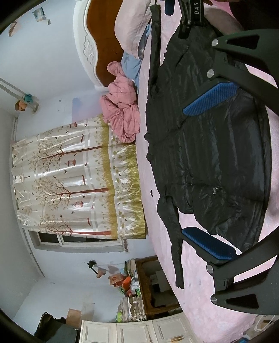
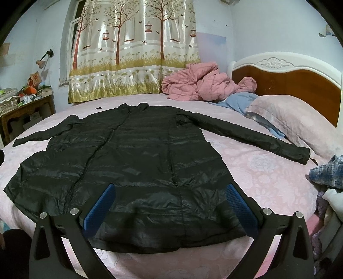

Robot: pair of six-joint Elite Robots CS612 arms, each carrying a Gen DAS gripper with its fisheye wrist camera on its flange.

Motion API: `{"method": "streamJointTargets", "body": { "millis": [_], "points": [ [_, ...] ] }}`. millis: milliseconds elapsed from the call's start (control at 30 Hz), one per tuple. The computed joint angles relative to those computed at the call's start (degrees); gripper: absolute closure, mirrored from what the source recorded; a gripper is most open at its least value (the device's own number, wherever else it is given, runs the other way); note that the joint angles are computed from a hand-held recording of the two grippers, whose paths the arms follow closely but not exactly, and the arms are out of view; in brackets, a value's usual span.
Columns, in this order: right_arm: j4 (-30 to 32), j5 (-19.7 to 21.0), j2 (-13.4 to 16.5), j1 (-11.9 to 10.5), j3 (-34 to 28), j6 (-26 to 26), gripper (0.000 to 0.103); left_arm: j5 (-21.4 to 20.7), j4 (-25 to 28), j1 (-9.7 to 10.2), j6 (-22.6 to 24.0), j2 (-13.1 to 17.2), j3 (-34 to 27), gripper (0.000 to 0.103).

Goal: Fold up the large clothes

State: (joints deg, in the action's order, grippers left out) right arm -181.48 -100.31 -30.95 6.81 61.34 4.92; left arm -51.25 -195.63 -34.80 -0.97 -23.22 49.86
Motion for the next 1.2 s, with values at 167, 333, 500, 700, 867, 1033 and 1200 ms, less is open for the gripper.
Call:
{"method": "streamJointTargets", "body": {
  "millis": [167, 333, 500, 700, 867, 1033, 1200],
  "points": [
    [-0.13, -0.11, 0.03, -0.01, -0.03, -0.11, 0.000, 0.12, -0.36, -0.01, 0.20, 0.19, -0.27, 0.000],
    [-0.25, -0.20, 0.00, 0.04, 0.04, -0.09, 0.000, -0.21, -0.24, -0.01, -0.46, -0.10, 0.17, 0.000],
    [-0.37, 0.06, 0.06, -0.06, 0.03, 0.01, 0.000, -0.59, -0.27, 0.13, -1.66, -0.47, 0.72, 0.000],
    [-0.34, -0.29, 0.04, 0.09, 0.06, -0.02, 0.000, -0.51, -0.33, 0.16, -1.41, -0.42, 0.64, 0.000],
    [-3.55, -2.57, 0.13, 0.19, 0.64, 0.93, 0.000, -0.44, -0.39, 0.21, -1.18, -0.45, 0.69, 0.000],
    [-3.75, -1.68, -0.08, -0.04, 1.17, 1.17, 0.000, -0.80, 0.29, 0.35, -2.34, -0.81, 1.20, 0.000],
    [-3.59, -1.38, -0.38, -0.15, 1.59, 1.56, 0.000, -0.44, 0.14, 0.50, -2.97, -1.15, 1.68, 0.000]
  ]
}}
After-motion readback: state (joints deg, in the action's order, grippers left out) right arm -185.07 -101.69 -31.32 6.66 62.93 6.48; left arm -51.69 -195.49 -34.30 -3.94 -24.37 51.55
